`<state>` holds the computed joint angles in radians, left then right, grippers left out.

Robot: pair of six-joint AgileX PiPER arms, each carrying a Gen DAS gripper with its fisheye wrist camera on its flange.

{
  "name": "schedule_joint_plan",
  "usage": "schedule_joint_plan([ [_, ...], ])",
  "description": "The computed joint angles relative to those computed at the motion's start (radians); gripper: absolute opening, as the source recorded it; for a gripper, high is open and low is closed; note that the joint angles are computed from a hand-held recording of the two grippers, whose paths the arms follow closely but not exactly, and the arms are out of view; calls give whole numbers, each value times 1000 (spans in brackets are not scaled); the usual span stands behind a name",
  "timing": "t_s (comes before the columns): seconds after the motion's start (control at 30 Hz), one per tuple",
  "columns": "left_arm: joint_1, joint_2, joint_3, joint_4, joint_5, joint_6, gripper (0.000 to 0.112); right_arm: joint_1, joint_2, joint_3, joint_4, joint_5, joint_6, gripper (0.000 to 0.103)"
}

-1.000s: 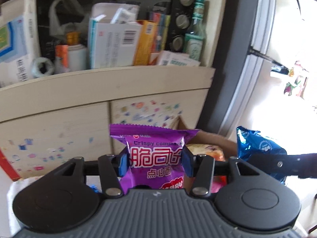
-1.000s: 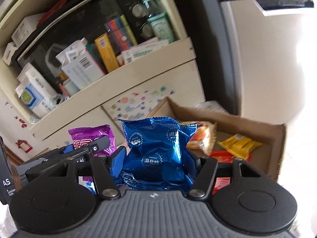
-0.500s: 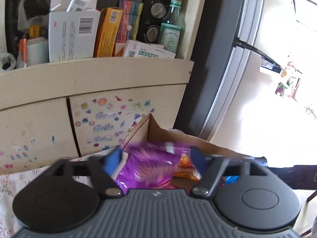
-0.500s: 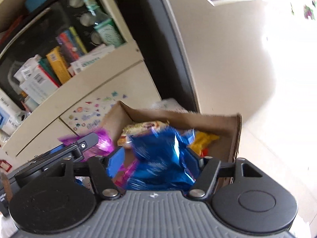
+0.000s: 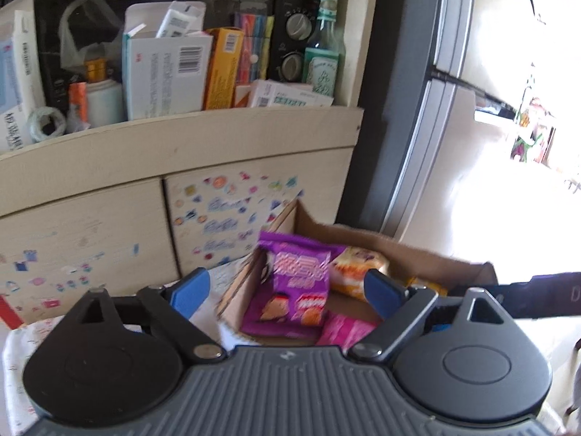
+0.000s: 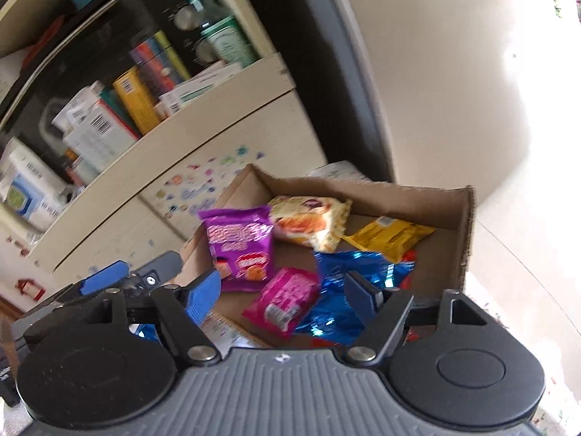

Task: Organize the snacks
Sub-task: 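Carry both packets into the cardboard box and open both tools, then withdraw both tools from the box back over the remaining packets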

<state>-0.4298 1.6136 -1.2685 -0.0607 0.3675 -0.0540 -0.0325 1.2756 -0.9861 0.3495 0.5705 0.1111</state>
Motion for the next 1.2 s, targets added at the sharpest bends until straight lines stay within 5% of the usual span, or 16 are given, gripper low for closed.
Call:
schedule_joint_plan([
  [0.53, 139, -180, 191, -11, 99, 61, 93, 132, 2, 48, 118, 11, -185, 81],
  [0.8, 242, -225, 251, -118, 152, 204, 93, 137, 54, 84, 293, 68, -331, 81],
  [1.2, 286, -195, 297, -163, 189, 304, 93, 208, 142, 97, 192, 7, -184, 81],
])
